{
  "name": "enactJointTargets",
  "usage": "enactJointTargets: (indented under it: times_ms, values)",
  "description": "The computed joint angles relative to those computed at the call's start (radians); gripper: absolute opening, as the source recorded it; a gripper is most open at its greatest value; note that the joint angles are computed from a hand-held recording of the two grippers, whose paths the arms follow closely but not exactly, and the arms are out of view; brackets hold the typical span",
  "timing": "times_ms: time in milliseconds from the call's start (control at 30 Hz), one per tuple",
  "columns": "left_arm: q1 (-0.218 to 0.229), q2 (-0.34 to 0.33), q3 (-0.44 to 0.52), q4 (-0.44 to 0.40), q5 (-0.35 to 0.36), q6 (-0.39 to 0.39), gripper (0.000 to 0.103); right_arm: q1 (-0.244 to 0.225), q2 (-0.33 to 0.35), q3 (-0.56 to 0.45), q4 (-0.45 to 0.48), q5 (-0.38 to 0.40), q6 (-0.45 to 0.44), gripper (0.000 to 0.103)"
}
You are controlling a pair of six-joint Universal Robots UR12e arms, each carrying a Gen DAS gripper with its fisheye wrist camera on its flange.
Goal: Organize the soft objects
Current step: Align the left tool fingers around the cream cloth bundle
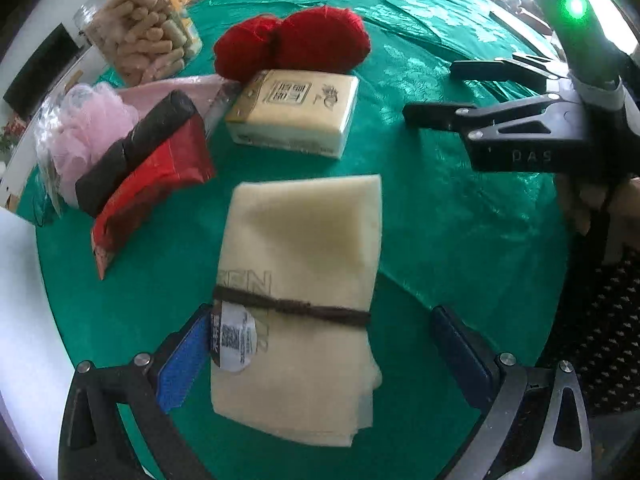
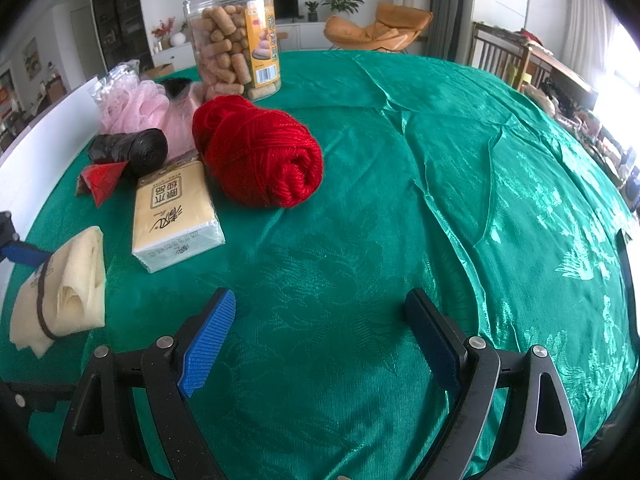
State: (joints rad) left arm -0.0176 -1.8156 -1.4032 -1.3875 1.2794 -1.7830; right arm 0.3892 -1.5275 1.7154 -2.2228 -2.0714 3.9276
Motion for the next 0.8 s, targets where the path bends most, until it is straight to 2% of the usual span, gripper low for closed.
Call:
enactJointTargets:
  times_ms: [67, 133, 233, 400, 467, 500, 533, 600, 633, 800]
  values:
    - [0.005, -0.003, -0.001, 0.001, -0.015, -0.032, 0.103, 0.0, 0.001, 0.0, 0.0, 0.0, 0.0, 0.089]
    - [0.01, -0.011, 0.004, -0.002, -0.035, -0.09, 0.103, 0.0, 0.0, 0.0, -0.001, 0.001, 0.0, 0.089]
    - [0.013, -0.012, -0.008, 0.035, -0.066, -0.191, 0.103, 0.0, 0.0, 0.0, -0.001, 0.0, 0.0, 0.089]
    - [0.024, 0.007, -0.071, 0.229, -0.048, -0.42, 0.103, 0.0, 0.0, 0.0, -0.001, 0.0, 0.0, 0.089]
    - [0.033, 0.005, -0.09, 0.326, -0.022, -0.564, 0.103, 0.001, 0.0, 0.0, -0.001, 0.0, 0.0, 0.089]
    - [0.036, 0.003, -0.091, 0.34, -0.017, -0.603, 0.103, 0.0, 0.0, 0.0, -0.001, 0.0, 0.0, 0.089]
    - [0.045, -0.006, -0.084, 0.348, -0.015, -0.675, 0.103, 0.0, 0.0, 0.0, -0.001, 0.0, 0.0, 0.089]
    - [0.058, -0.013, -0.082, 0.364, -0.032, -0.741, 0.103, 0.001, 0.0, 0.0, -0.001, 0.0, 0.0, 0.089]
    - [0.058, -0.016, -0.083, 0.378, -0.015, -0.76, 0.103, 0.0, 0.0, 0.0, -0.001, 0.0, 0.0, 0.089]
    - [0.069, 0.0, -0.124, 0.438, -0.04, -0.752, 0.103, 0.001, 0.0, 0.0, -0.001, 0.0, 0.0, 0.089]
